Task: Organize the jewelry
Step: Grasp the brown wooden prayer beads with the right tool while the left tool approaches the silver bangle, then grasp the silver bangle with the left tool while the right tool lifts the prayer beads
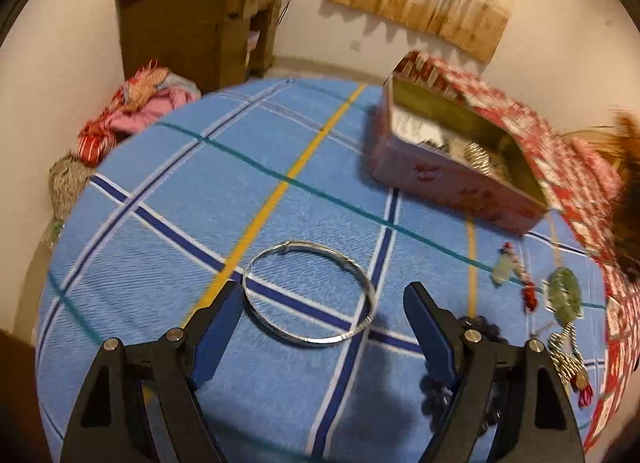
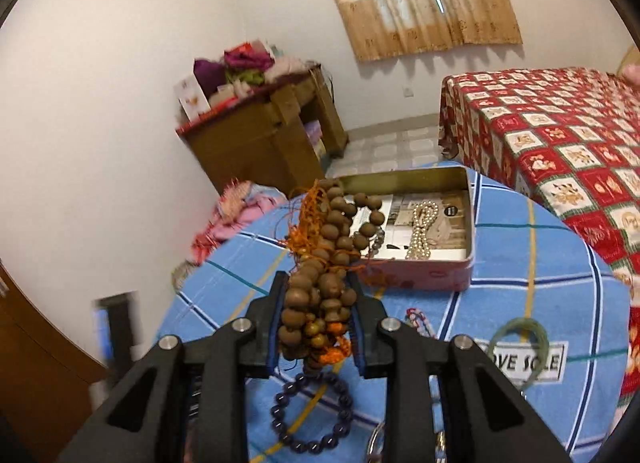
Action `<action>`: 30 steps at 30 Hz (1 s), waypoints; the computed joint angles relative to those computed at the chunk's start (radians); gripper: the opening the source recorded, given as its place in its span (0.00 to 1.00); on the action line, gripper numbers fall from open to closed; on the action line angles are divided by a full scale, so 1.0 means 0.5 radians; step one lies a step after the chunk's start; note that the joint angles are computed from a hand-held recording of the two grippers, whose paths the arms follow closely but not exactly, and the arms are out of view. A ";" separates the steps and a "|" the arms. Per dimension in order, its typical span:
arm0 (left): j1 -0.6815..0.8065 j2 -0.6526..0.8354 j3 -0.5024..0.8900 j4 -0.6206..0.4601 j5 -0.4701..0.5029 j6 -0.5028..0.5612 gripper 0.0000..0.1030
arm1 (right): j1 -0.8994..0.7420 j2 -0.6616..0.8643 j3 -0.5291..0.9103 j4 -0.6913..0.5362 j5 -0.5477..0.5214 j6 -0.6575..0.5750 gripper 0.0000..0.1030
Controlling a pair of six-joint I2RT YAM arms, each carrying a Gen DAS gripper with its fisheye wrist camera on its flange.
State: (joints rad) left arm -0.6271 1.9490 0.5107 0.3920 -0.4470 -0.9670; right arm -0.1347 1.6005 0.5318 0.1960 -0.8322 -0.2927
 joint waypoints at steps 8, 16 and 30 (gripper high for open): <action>-0.057 0.108 0.351 -0.580 -0.160 0.011 0.71 | -0.040 0.008 0.044 -0.019 -0.031 0.023 0.29; -0.044 -0.017 0.106 -0.242 -0.111 0.047 0.71 | -0.128 0.010 0.058 -0.073 -0.096 0.028 0.29; -0.168 -0.543 0.049 -0.093 -0.412 0.435 0.71 | -0.166 0.132 0.381 -0.154 -0.172 0.168 0.29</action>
